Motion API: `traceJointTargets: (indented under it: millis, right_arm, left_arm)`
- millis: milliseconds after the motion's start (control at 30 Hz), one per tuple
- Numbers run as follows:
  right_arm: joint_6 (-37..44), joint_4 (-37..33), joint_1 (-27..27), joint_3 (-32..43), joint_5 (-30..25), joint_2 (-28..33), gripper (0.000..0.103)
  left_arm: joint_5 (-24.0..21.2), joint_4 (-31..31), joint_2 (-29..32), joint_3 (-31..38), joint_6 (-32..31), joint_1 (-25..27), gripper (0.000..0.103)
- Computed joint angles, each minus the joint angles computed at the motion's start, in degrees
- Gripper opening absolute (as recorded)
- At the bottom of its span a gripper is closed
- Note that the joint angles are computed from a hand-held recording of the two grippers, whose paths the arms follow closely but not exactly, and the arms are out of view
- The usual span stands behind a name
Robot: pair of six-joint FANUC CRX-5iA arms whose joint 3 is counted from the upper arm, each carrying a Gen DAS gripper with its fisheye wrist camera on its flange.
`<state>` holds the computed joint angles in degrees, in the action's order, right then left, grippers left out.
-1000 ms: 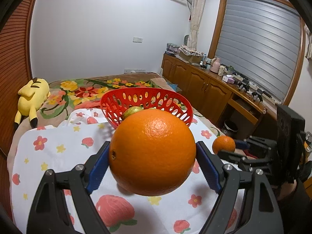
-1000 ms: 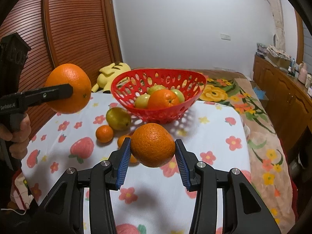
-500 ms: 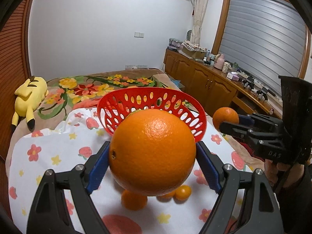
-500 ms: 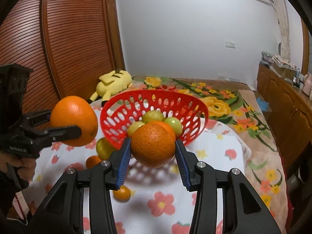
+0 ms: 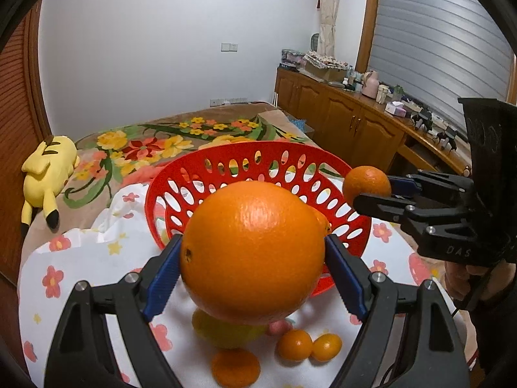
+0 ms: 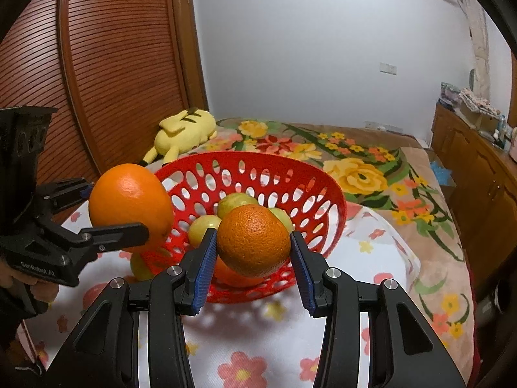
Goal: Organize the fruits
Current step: 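Lift and carry large orange in left tool while right tool carries mandarin to basket, then lower both oranges into red basket and open both tools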
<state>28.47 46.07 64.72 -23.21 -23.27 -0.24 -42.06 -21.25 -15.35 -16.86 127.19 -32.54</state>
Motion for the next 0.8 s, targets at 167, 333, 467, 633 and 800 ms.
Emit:
traceJointTargets:
  millis: [167,333,467,633,800]
  right_arm:
    - [3.0,-2.3,-0.4,1.6,0.0,1.6,0.045]
    - [4.4,-3.5,-0.7,2.6,-0.1,2.5,0.045]
    - [5.5,-4.6,-0.5,2.9,-0.2,2.7,0.045]
    - [6.5,-5.7,-0.3,3.4,-0.5,3.3,0.045]
    - [6.6,-6.0,-0.5,3.6,-0.5,3.6,0.045]
  left_arm:
    - [-0.6,0.4,1.9,1.2,-0.7,0.5,0.085]
    - [-3.3,-2.2,4.3,3.5,1.3,-0.7,0.085]
    - [-5.5,-3.2,6.7,5.2,2.3,-1.4,0.085]
    - [-9.9,-12.0,9.0,8.7,8.0,-6.0,0.085]
    - [-12.6,-18.0,8.5,11.2,11.1,-9.1,0.085]
